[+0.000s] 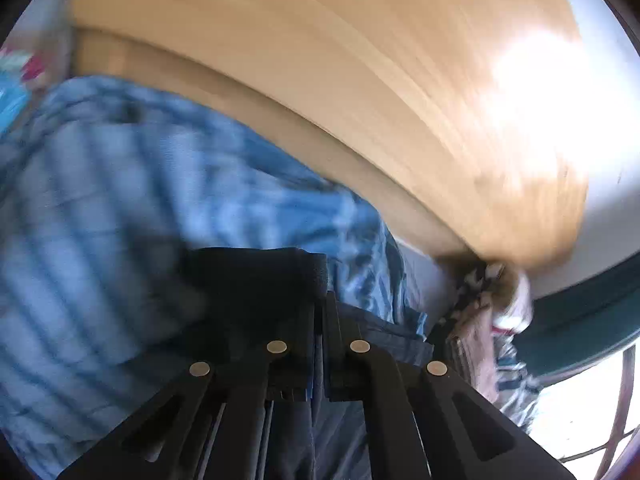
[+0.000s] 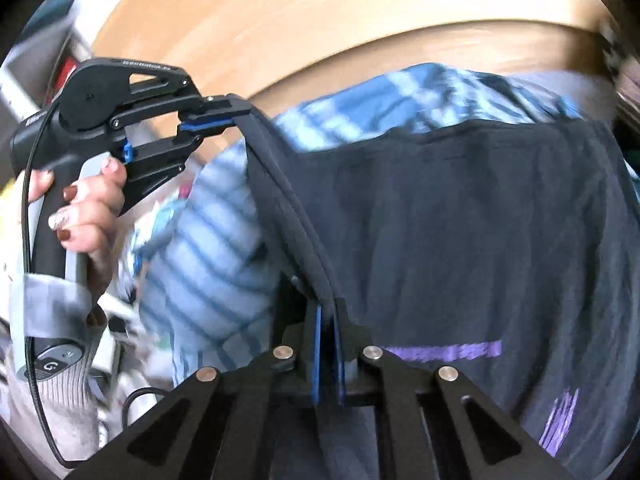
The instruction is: Fold clothes
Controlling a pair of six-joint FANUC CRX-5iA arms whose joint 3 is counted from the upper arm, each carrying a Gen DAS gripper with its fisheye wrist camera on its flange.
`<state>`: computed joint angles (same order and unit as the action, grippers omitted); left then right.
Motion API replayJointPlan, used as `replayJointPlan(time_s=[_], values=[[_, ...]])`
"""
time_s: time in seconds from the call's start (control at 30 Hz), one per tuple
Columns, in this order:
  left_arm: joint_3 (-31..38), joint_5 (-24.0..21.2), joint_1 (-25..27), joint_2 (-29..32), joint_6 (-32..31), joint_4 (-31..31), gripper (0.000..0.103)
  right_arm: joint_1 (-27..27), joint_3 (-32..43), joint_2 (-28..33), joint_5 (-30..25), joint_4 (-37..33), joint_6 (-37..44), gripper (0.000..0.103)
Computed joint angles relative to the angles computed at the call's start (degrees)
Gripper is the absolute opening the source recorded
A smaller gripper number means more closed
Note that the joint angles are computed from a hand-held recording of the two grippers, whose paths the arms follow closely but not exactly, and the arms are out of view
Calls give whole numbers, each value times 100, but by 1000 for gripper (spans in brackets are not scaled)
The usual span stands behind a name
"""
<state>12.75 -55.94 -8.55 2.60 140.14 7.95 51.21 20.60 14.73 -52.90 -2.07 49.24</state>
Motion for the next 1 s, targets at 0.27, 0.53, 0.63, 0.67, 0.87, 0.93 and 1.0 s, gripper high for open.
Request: replayJointPlan(time_s=[0.27,0.53,0.63,0.67,0.87,0.93,1.0], values=[[1033,-223,-446,993,-326,20,71,-747,-511,-248,-122,-812,-334,46],[-646,-21,-1202,-812,526,-1107,71,-723,-1284,-759,184,-1250,-381,47],[-986,-784,-2334,-1447,1494,-2323,71,-536,-1597,-1017,266,-1394,-572,47],[-1073,-951,-2570,-1535,1617,-2373,71,-425,-1777,-1196,336,-1361,-742,47],[-994,-2040,-3614,-1428,1767,-2222,71,261,-2798,-2216,471,-900,-2026,50],[-941,-2111,-3875,-1383,1795,-2274,71,528,-3073,-2518,441,-672,-2484,50],[-931,-2198,-4092,-1352,2186,-2359,71,793,-3295,-2727,563,-455,-2848,50]])
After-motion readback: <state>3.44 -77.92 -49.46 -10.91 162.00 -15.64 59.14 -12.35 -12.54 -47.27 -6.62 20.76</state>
